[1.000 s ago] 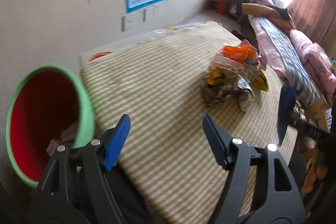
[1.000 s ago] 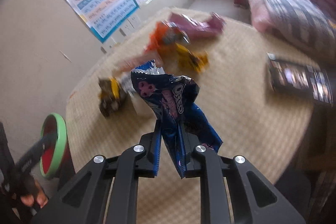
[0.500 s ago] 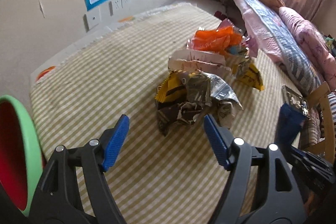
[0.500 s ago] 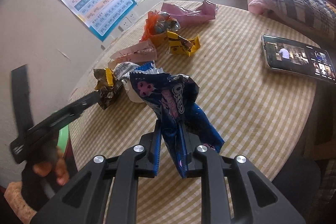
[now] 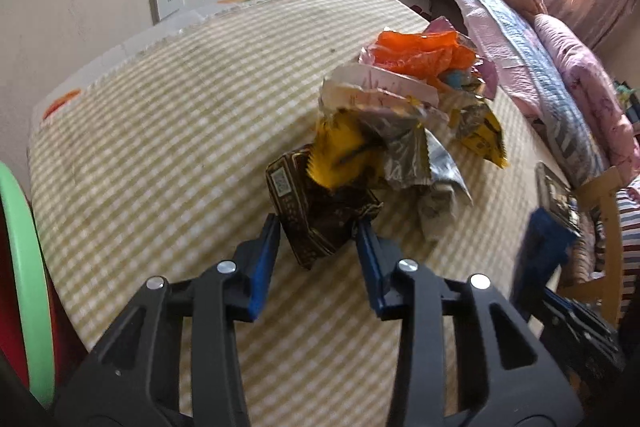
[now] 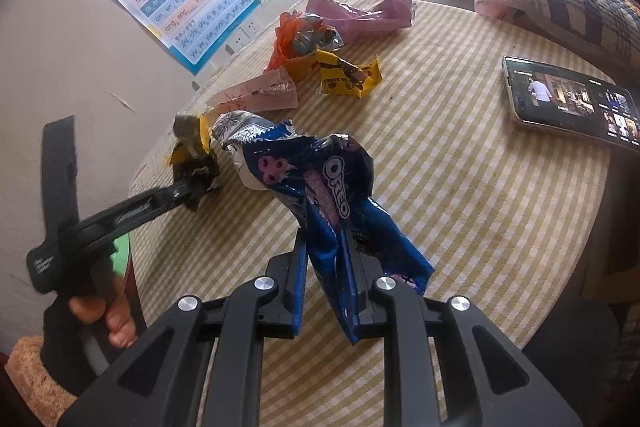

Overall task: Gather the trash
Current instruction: 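Grasp the blue Oreo wrapper with the right gripper while the left grasps the dark brown wrapper, then regrip the Oreo wrapper with the right gripper while the left holds the brown wrapper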

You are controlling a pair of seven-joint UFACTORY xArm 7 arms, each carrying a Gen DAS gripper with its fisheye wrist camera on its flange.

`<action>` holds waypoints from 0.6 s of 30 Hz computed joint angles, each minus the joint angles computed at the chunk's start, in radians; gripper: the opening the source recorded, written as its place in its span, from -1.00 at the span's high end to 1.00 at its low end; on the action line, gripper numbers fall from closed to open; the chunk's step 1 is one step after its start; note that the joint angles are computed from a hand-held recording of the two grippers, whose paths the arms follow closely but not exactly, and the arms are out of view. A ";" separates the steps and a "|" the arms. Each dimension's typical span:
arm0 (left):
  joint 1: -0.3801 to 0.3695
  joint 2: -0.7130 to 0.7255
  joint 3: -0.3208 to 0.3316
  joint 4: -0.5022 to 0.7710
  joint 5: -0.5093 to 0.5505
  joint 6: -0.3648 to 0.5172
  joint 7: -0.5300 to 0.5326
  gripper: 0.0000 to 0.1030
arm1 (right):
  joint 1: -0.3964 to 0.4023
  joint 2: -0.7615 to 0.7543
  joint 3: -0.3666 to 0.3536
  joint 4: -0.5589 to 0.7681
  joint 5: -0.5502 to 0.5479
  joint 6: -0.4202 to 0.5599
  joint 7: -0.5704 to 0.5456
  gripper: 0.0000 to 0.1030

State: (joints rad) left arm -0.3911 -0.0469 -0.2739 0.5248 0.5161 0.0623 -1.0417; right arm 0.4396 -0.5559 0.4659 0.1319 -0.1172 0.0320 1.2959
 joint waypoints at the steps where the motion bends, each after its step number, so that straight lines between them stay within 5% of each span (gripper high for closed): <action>1: -0.018 -0.029 0.006 -0.028 -0.041 -0.006 0.026 0.28 | -0.001 0.002 0.002 0.002 -0.001 0.000 0.000 0.66; 7: -0.102 -0.188 0.012 -0.152 -0.258 0.008 0.153 0.29 | -0.012 0.014 0.014 0.012 -0.009 0.003 0.001 0.66; 12: -0.036 -0.341 -0.087 -0.223 -0.291 0.064 0.125 0.29 | -0.020 0.013 0.026 0.024 -0.019 0.016 0.001 0.66; 18: -0.009 -0.469 -0.122 -0.264 -0.295 0.109 0.129 0.28 | -0.031 -0.010 0.056 0.043 -0.039 0.055 0.020 0.66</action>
